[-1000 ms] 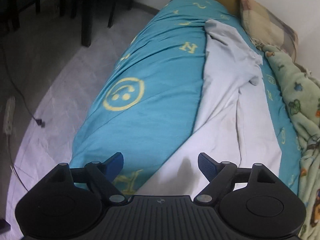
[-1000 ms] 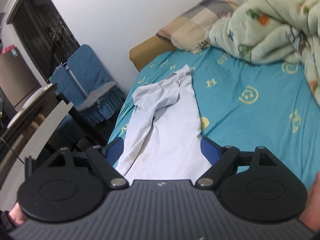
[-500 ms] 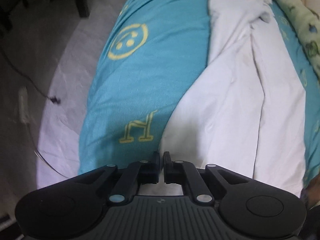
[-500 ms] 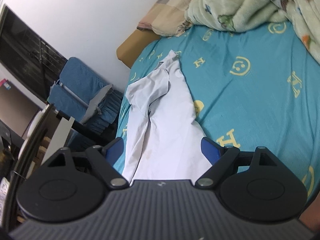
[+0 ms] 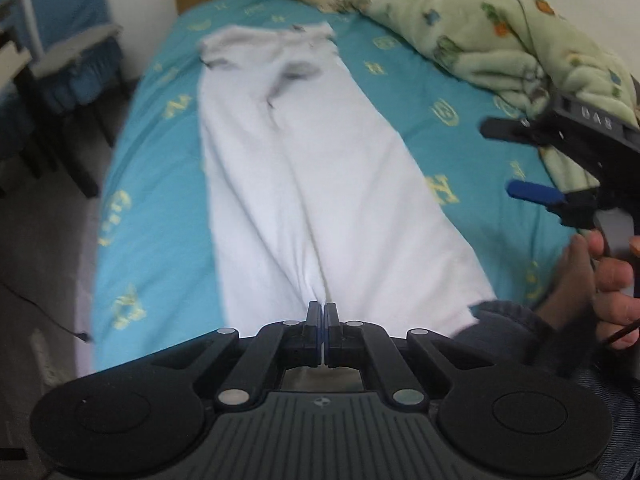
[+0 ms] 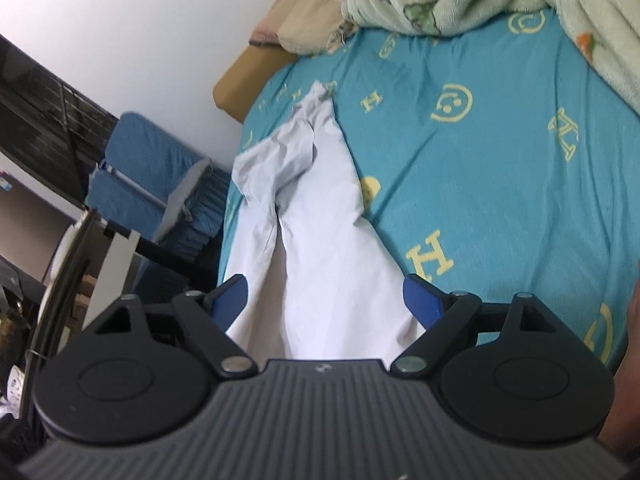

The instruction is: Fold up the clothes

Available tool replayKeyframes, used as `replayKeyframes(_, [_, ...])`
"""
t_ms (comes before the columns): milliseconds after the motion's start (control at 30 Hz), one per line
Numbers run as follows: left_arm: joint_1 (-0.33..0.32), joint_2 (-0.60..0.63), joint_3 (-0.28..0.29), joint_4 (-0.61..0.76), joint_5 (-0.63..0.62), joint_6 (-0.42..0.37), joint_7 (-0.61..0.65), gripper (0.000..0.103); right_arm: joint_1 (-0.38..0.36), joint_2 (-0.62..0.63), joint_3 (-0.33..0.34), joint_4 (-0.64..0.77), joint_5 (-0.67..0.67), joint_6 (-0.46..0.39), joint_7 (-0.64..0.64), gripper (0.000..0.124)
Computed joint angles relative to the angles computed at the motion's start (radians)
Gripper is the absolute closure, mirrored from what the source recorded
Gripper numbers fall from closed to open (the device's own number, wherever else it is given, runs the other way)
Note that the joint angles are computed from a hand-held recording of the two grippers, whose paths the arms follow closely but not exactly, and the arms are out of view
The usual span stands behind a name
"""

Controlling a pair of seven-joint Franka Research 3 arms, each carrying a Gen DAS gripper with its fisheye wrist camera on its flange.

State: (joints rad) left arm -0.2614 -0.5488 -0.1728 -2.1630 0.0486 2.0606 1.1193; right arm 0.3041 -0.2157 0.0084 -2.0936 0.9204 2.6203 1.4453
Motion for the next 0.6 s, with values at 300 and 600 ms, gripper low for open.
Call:
replayKeyframes(300, [0.052, -0.023, 0.079, -0.073, -0.121, 0.105, -0.050, 0.031, -0.033, 0.050, -0.002, 0.028, -0.054, -0.155, 0.112, 0.044])
replayKeyframes(600, [0.149, 0.022, 0.131, -0.156, -0.181, 0.142, -0.241, 0.025, -0.056, 0.133, 0.033, 0.080, -0.261, -0.253, 0.281, 0.052])
